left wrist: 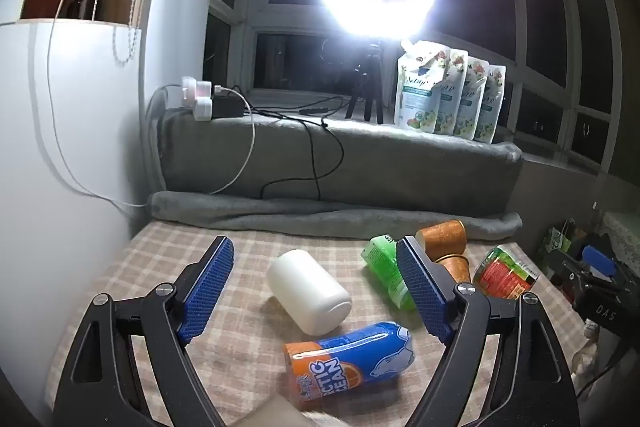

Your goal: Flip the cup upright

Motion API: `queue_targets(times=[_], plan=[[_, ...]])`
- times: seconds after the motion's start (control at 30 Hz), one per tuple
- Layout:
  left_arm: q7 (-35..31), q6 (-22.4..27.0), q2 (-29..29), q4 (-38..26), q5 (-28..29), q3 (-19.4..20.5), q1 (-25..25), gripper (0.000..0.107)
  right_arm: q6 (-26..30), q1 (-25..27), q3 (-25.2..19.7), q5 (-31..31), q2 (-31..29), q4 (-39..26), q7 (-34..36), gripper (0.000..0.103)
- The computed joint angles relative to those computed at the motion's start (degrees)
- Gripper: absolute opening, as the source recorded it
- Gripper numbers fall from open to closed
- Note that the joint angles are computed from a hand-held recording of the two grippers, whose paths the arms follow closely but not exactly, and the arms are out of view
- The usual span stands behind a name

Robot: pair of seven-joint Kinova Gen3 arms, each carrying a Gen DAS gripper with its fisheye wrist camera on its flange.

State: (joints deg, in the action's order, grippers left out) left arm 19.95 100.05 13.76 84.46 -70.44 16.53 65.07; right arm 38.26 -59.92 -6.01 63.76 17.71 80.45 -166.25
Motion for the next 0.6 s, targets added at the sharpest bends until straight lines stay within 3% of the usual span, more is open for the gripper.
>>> queue_targets(times=[0.6], plan=[[-1.9, 1.6, 1.0, -1.5, 0.4, -0.7, 0.3, 0.084, 0.2, 0.5, -0.2, -0.8, -0.2, -0.1, 0.8, 0.103]])
